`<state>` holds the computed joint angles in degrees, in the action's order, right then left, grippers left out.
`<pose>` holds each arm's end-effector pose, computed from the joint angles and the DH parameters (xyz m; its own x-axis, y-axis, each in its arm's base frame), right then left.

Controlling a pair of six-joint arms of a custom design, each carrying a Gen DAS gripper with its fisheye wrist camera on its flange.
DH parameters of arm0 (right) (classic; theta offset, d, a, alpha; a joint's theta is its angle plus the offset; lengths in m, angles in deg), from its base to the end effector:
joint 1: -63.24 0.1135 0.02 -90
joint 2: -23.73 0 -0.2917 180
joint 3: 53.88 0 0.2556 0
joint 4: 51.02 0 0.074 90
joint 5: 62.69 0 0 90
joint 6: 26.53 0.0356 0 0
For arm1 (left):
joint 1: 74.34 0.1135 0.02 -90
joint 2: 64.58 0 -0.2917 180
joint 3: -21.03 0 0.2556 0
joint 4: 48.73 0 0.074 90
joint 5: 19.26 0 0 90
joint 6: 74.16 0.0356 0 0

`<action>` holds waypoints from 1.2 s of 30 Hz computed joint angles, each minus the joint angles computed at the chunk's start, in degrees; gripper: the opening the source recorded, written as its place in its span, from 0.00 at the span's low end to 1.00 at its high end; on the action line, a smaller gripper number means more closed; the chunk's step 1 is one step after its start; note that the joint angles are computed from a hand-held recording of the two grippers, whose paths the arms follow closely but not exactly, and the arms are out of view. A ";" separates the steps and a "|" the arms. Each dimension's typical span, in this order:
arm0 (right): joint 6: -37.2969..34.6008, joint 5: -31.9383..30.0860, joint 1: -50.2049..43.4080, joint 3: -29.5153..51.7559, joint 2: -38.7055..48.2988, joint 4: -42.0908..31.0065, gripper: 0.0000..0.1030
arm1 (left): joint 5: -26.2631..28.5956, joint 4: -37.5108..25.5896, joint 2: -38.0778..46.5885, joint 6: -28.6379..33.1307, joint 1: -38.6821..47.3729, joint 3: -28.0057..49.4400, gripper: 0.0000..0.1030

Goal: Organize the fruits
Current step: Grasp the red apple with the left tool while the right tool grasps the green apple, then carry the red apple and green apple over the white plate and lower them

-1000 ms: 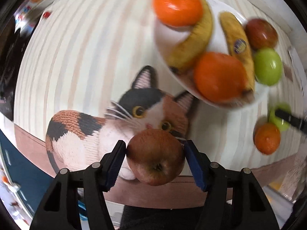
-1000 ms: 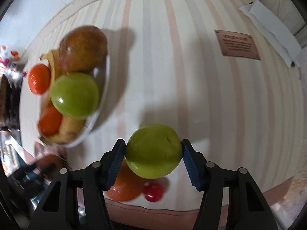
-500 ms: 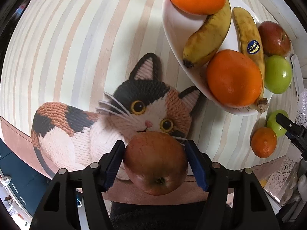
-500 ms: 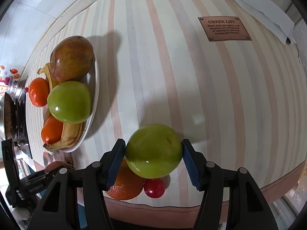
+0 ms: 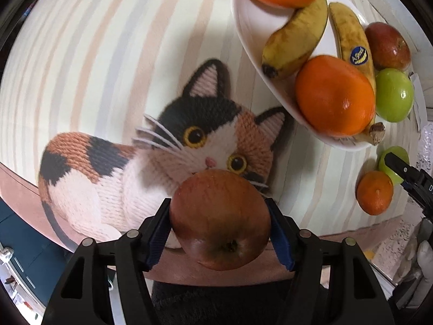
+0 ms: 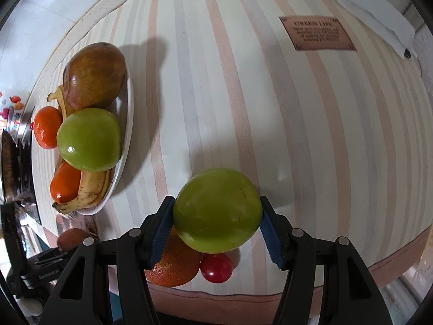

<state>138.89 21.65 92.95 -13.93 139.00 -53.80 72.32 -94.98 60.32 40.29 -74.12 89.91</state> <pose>0.1996 0.1180 0.0230 -0.7083 0.7046 0.0415 0.6939 0.6844 0.2239 0.3065 0.0002 0.0337 -0.8935 0.4103 0.1823 0.3956 0.9115 -0.1125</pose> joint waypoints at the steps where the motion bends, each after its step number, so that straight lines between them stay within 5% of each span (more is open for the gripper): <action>1: -0.69 0.68 0.25 0.51 -0.04 -0.81 0.61 | -0.22 0.81 -0.31 0.12 -0.16 -0.40 0.62; 10: -1.65 4.98 3.07 3.64 -1.39 -5.94 0.61 | 0.88 1.81 -8.26 -1.66 -3.57 -4.80 0.62; 22: -3.90 9.66 3.86 9.78 -11.94 -14.32 0.61 | 10.49 -11.16 -21.07 -2.30 -8.26 3.27 0.62; 29: -17.03 5.06 -5.09 19.17 -14.29 -19.53 0.61 | 10.69 -7.89 -14.78 -4.20 -12.51 8.37 0.62; 36: -31.37 -5.34 -15.01 36.00 -1.79 -24.82 0.61 | 14.03 -5.32 -11.70 -8.47 -13.69 8.24 0.62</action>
